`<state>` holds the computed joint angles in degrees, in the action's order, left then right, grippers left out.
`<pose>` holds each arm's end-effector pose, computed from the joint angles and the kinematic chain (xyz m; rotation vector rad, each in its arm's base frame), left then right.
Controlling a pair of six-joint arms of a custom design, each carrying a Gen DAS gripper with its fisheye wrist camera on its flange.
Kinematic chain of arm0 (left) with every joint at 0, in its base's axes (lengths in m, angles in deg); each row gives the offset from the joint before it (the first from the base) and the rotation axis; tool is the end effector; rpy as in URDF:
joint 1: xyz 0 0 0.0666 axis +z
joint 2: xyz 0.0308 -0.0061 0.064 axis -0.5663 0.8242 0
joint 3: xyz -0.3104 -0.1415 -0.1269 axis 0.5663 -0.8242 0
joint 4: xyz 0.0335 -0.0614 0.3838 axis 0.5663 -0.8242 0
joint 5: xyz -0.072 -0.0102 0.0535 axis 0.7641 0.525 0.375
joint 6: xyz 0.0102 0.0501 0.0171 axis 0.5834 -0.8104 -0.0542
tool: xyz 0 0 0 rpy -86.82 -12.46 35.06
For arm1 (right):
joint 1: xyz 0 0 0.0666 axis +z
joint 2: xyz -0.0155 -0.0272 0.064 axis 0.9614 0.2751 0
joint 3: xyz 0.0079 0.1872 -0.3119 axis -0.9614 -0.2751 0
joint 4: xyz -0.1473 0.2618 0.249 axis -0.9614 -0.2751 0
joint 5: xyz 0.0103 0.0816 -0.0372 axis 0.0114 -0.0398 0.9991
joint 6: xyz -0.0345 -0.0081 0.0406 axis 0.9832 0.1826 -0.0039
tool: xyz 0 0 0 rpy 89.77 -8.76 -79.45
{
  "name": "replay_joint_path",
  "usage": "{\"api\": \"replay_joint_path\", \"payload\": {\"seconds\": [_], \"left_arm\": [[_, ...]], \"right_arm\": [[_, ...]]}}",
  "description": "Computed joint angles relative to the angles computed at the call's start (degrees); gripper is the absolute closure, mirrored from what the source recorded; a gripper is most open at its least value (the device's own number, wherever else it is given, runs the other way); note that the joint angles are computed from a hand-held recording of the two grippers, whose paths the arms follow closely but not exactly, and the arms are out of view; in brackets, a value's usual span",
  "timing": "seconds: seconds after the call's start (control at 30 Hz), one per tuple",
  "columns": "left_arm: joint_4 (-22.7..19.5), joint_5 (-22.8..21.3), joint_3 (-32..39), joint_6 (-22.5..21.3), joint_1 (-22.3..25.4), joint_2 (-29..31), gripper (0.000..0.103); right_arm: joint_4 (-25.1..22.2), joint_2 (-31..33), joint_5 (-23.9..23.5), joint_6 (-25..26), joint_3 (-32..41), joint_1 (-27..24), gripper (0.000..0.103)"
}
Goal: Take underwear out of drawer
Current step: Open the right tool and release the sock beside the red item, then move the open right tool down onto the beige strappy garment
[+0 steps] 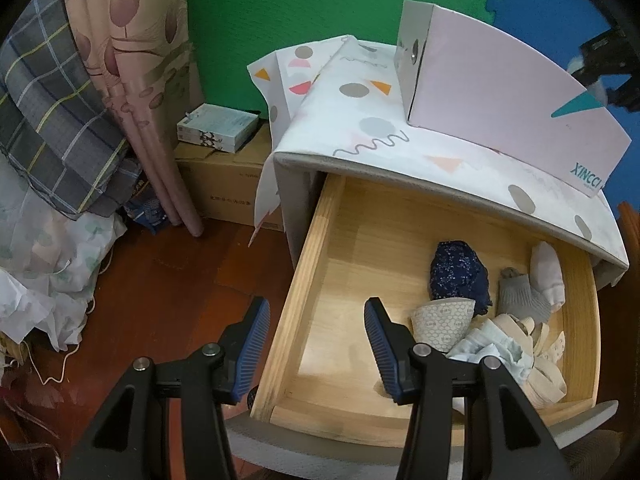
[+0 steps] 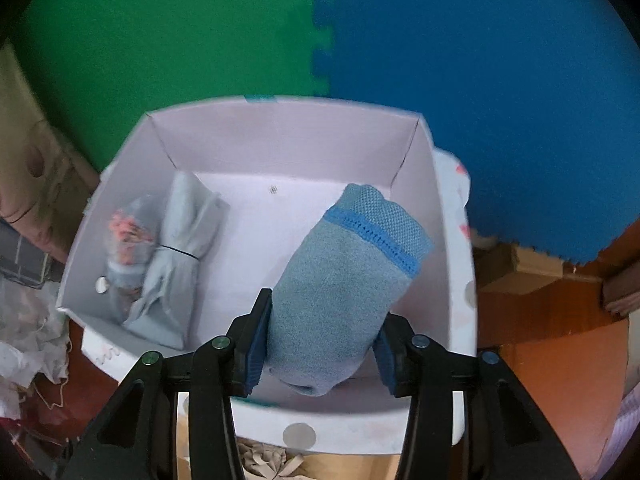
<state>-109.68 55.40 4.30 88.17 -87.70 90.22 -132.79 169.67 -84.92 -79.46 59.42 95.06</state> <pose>0.1881 -0.2216 0.3977 -0.6098 2.5223 0.1635 0.4865 0.1867 0.5576 -0.4844 2.6751 0.1199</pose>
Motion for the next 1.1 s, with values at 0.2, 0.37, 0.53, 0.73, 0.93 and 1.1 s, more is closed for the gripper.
{"api": "replay_joint_path", "payload": {"seconds": [0.2,0.37,0.53,0.73,0.93,1.1], "left_arm": [[0.33,0.19,0.19,-0.62,0.18,0.39,0.053],[0.37,0.35,0.2,-0.64,0.26,0.44,0.053],[0.26,0.66,-0.2,-0.17,0.43,-0.16,0.053],[-0.41,1.15,-0.3,0.23,0.59,-0.09,0.053],[-0.32,2.14,-0.5,0.12,1.08,-0.08,0.053],[-1.16,2.0,-0.38,0.46,1.1,0.18,0.053]], "right_arm": [[1.32,0.15,-0.01,-0.77,-2.83,-0.72,0.052],[1.71,-1.97,-1.98,0.0,-3.57,-1.51,0.043],[1.77,-9.38,-5.96,4.64,-9.88,-2.1,0.039],[-0.29,-22.64,-5.93,13.62,-27.34,-2.55,0.036],[-0.54,-29.08,-5.4,16.64,-39.83,-0.81,0.036],[0.08,-30.45,-5.08,17.44,-48.31,2.31,0.036]]}}
